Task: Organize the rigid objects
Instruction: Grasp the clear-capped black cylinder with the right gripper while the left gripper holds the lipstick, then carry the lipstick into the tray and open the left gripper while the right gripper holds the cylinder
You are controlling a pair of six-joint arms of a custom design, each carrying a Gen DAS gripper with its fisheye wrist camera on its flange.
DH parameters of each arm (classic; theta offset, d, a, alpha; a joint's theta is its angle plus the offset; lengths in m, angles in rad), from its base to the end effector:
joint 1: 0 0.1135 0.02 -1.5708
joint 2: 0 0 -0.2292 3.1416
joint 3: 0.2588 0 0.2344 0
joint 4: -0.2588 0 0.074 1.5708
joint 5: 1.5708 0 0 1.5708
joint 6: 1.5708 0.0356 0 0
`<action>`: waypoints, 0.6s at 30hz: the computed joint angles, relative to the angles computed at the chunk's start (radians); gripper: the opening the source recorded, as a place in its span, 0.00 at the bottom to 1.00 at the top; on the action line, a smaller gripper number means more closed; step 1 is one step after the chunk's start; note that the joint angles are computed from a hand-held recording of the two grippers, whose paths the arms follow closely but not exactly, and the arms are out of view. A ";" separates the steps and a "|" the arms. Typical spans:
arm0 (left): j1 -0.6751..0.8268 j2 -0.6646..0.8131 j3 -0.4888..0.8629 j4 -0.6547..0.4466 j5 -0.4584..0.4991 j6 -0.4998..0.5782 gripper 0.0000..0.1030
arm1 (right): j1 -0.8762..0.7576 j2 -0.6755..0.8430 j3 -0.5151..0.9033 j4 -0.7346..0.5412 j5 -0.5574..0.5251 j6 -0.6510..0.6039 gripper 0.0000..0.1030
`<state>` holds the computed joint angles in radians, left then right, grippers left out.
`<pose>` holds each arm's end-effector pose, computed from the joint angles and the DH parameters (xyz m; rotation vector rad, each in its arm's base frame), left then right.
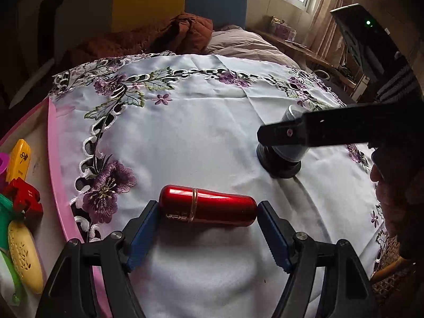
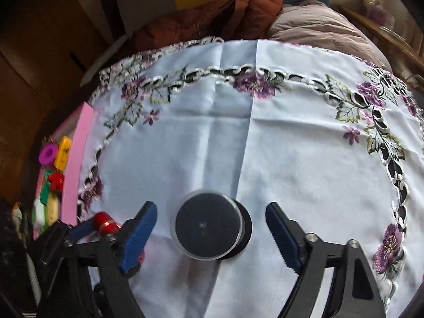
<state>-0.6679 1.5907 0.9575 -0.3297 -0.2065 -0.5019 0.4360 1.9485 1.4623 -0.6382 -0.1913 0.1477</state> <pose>0.2439 -0.1831 0.1676 0.1271 2.5143 -0.2184 0.3415 0.1666 0.1754 -0.4521 2.6998 0.4302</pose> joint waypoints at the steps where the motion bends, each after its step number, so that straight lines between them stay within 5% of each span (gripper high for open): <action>1: -0.002 0.000 -0.002 0.003 -0.004 -0.001 0.74 | 0.011 0.024 0.023 -0.026 0.034 -0.016 0.43; 18: -0.014 -0.016 -0.039 0.050 -0.019 -0.007 0.74 | -0.003 0.055 0.036 0.038 0.223 0.028 0.44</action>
<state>-0.6814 1.5746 0.9185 -0.2797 -0.2253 -0.5092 0.4329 2.0039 1.4980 -0.6002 0.0317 0.1762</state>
